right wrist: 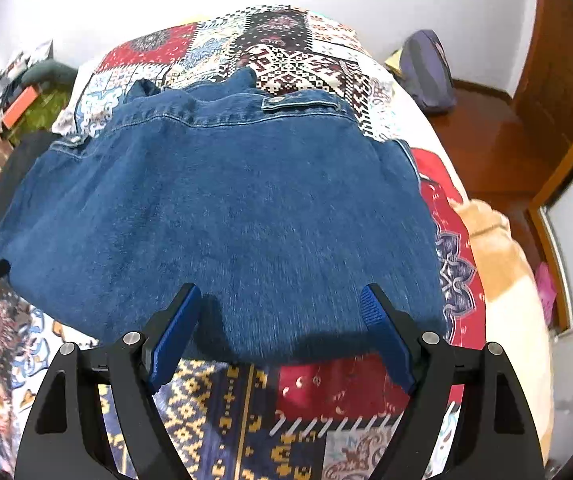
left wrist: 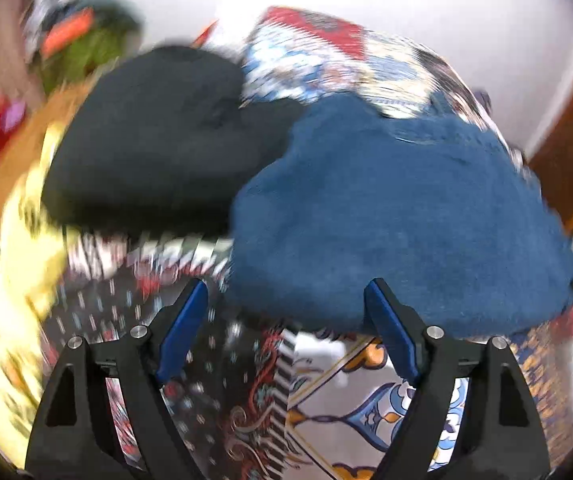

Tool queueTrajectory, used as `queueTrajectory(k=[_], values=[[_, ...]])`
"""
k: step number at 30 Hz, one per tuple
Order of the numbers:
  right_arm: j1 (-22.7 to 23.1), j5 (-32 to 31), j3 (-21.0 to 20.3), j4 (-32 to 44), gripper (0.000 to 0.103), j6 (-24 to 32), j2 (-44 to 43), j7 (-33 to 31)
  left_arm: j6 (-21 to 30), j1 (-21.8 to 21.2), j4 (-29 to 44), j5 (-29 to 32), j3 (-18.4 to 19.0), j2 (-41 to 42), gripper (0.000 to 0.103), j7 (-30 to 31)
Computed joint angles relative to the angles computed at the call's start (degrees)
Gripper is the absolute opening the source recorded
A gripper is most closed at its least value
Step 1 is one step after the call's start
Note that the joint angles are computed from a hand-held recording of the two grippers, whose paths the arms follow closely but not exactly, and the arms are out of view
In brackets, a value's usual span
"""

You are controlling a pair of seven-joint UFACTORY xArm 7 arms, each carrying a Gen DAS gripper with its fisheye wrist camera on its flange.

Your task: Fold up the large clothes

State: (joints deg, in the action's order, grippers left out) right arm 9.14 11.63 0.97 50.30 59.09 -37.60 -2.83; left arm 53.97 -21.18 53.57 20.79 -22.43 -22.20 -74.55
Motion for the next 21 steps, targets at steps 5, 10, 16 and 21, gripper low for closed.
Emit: queueTrajectory(k=[5,10,16,21], values=[[0.05,1.62,-0.76,0.07,0.079,0.8,-0.06,1.11,-18.07,-2.91,-12.98,-15.21,7.21,-6.95,0.081,-0.8],[0.11,2.04,-0.4,-0.17,0.079,0.84,0.12,1.66,-33.83,-5.4,-17.75,-25.5,10.21,-4.94,0.079,4.09],[0.51,1.77,-0.22,-0.16,0.079,0.29,0.24,1.4,-45.82,-11.87,-17.54,-39.34,17.01,1.2,0.074,14.31],[0.2,1.77,0.08,-1.39,0.079,-1.46,-0.28,2.27,-40.25,0.8,-10.55,-29.41,7.05,6.04,0.064,4.79]])
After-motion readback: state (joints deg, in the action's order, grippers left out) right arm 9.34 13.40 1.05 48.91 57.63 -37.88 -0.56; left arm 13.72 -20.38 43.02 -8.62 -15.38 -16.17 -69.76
